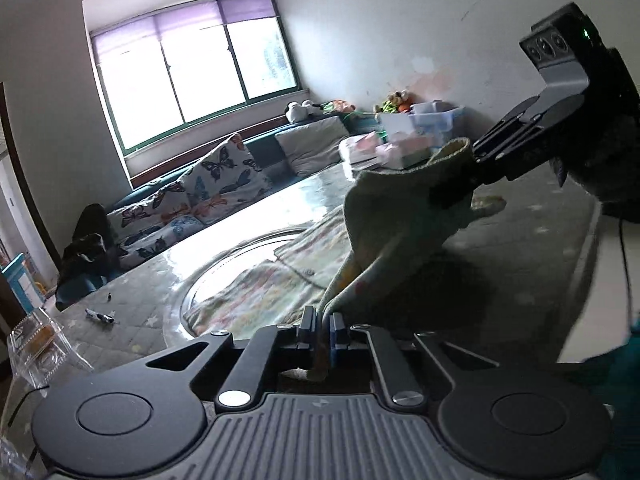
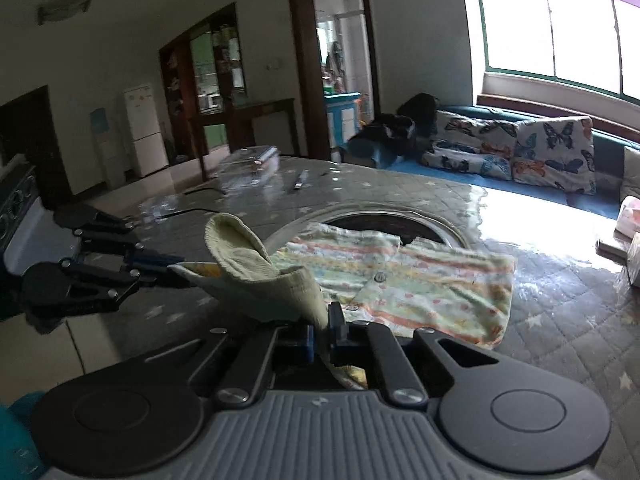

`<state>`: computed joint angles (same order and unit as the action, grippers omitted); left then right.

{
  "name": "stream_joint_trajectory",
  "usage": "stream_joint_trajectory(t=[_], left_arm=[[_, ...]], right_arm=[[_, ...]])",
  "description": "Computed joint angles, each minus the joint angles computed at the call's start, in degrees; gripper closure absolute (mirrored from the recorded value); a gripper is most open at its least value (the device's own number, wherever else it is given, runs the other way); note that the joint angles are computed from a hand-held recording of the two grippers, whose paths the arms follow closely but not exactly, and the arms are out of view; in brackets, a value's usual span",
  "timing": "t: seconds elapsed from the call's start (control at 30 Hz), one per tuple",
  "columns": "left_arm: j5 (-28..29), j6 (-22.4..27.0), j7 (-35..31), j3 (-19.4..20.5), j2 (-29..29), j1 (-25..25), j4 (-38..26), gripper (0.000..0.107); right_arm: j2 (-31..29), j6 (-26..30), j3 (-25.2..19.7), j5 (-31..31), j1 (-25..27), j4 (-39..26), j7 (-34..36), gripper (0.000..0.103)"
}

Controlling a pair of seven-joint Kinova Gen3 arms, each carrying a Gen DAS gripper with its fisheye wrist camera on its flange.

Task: Fold clothes
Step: 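Grasp the corduroy hem with the right gripper and lift it up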

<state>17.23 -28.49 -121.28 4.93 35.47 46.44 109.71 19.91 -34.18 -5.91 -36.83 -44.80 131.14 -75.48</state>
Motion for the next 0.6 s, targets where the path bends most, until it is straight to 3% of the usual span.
stream_joint_trajectory(t=[0.17,0.33,0.6], left_arm=[[0.40,-0.11,1.42,1.41,-2.66,0.39,3.07,0.101],[1.13,-0.62,2.85,1.44,-2.07,-0.04,1.92,0.101],[-2.33,4.15,8.69,2.26,0.58,-5.76,-5.41,0.101]], right_arm=[[-3.62,-0.29,-0.54,-6.22,-3.82,2.26,4.94,0.099],[-3.43,1.91,-0.42,-5.70,-1.41,-0.38,6.87,0.099],[-0.82,13.01,5.76,-5.72,2.15,-12.53,15.33,0.099]])
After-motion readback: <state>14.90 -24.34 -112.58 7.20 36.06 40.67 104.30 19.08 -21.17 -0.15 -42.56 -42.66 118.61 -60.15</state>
